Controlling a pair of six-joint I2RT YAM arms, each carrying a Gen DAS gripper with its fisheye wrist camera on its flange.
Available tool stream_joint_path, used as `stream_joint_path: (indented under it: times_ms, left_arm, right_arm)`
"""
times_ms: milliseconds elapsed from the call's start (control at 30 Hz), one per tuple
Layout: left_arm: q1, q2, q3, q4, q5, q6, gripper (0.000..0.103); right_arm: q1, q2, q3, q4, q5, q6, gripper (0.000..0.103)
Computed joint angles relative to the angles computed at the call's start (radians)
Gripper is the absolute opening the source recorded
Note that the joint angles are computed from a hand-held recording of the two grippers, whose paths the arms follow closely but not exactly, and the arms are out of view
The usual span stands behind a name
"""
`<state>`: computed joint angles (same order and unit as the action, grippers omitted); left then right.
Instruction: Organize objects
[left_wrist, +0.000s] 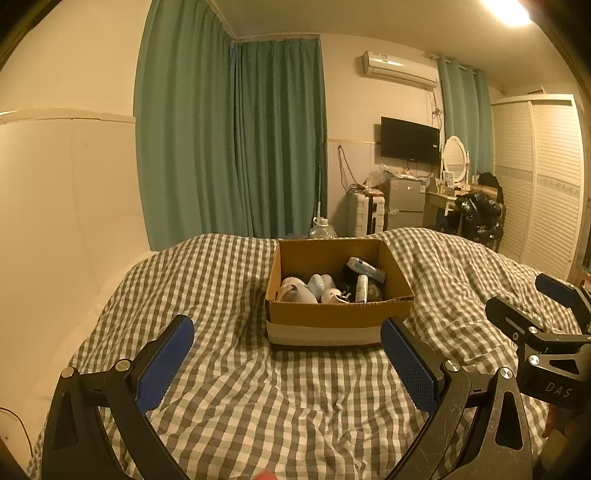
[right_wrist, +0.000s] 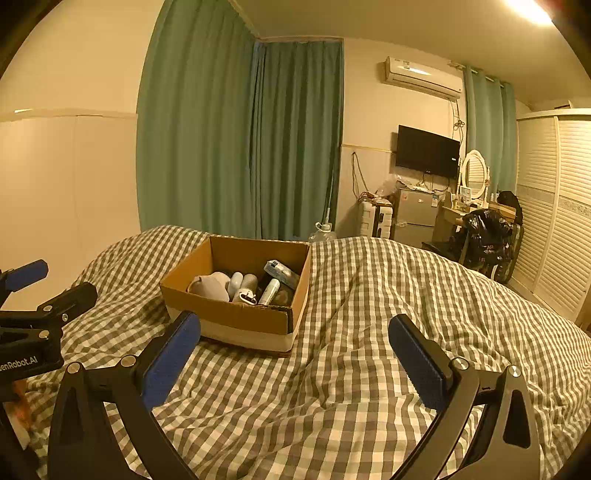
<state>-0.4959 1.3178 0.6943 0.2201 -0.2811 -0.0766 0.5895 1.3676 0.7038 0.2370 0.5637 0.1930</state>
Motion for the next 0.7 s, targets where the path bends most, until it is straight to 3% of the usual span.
stream_joint_path:
  times_ms: [700]
  left_arm:
    - [0.002, -0.005, -0.009, 0.004, -0.003, -0.004, 0.103]
  right_arm:
    - [0.007, -0.002, -0.009, 0.007, 0.008, -0.001, 0.102]
